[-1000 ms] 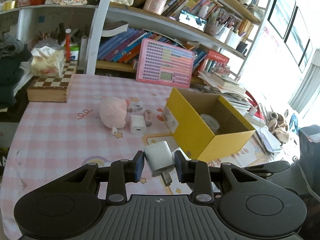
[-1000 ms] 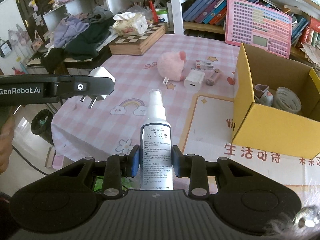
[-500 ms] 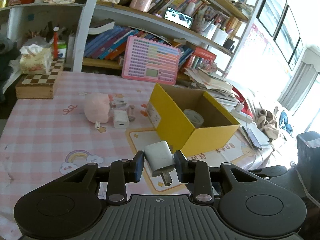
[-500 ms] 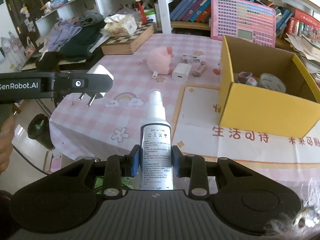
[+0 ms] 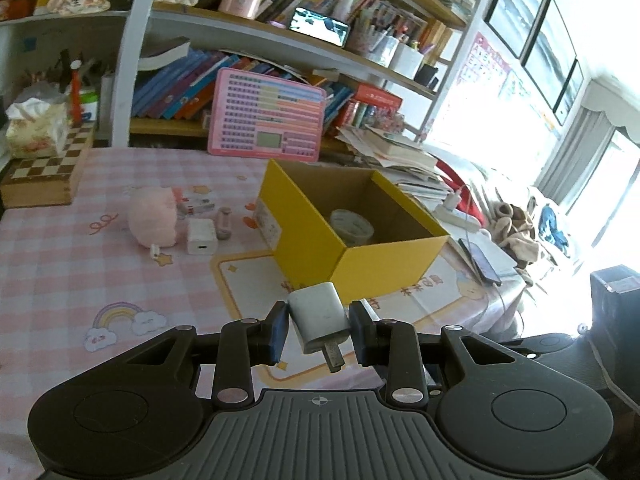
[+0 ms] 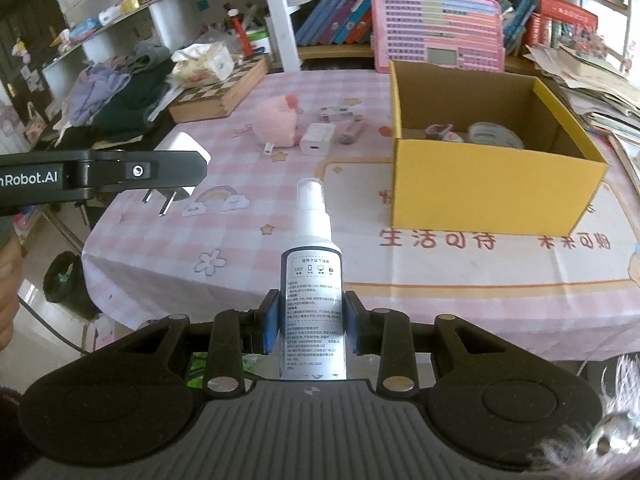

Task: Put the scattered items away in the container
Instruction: 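Lift and carry the spray bottle and charger plug in both tools toward the yellow box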

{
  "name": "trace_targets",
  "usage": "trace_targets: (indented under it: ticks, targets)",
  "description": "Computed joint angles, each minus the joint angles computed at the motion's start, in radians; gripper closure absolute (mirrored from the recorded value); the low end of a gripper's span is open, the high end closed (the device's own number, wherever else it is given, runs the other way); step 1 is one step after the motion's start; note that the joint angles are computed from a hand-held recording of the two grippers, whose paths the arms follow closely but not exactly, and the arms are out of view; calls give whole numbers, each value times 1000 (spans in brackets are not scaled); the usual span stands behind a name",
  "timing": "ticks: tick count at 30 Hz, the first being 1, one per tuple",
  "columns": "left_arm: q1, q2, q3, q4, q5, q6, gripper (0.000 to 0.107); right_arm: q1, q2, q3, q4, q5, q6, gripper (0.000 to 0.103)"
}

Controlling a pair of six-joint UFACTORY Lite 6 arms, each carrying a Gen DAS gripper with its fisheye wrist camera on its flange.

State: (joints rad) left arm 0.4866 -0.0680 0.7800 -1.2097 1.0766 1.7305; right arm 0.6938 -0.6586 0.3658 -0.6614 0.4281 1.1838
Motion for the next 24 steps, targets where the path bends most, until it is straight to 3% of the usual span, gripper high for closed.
trace_targets:
  ticks: [8,14,24]
  targets:
    - [-103,-18,-14,-20,-30,-16,76,-53,-137,-63,86,66,-81,73]
    - [-185,-17,-13,-44,-59,-26,76,-170,-231,-96,233,91,-273,73]
    - [-344,20,22,-114,-130,-58,76,-551,-283,-102,653,95,-894,73]
